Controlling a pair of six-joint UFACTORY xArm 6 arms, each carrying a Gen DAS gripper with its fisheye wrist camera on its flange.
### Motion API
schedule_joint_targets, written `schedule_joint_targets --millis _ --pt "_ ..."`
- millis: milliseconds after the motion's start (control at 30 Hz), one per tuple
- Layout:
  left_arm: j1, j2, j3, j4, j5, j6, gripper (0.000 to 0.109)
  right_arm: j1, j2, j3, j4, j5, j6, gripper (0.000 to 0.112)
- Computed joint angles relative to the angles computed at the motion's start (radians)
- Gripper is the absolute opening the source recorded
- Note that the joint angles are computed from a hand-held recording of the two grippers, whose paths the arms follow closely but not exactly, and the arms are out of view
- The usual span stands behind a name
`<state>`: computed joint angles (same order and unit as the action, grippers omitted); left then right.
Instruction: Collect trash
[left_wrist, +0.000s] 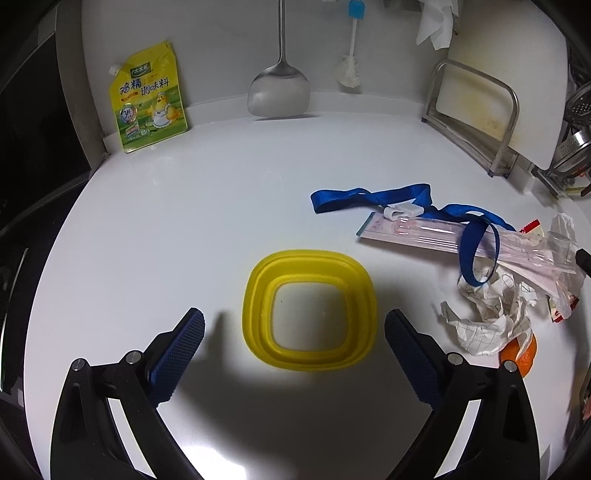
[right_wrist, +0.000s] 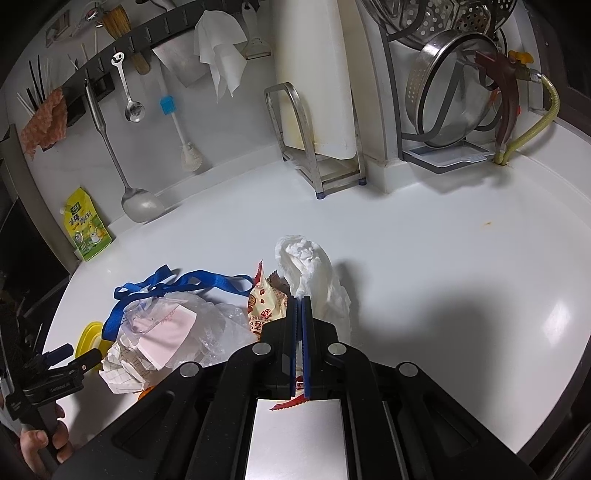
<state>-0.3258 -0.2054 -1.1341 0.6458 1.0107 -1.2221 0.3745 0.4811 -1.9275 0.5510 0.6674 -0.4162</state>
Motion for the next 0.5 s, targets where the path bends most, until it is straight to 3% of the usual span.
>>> schedule_joint_targets --millis 33,100,500 --pt "0.003 0.004 -0.004 -0.007 -0.002 0.008 0.092 0.001 -0.001 0.001 0.002 0.0 -0.001 0.002" --pt "0.015 0.009 -0.002 -0.037 -0.019 0.033 0.07 -0.002 -0.005 0.006 0.008 0.0 -0.007 0.002" --pt "-0.04 -0.048 0.026 0.066 -0.032 -0.012 0.067 -0.012 -0.078 0.111 0.033 -0.058 -0.022 0.002"
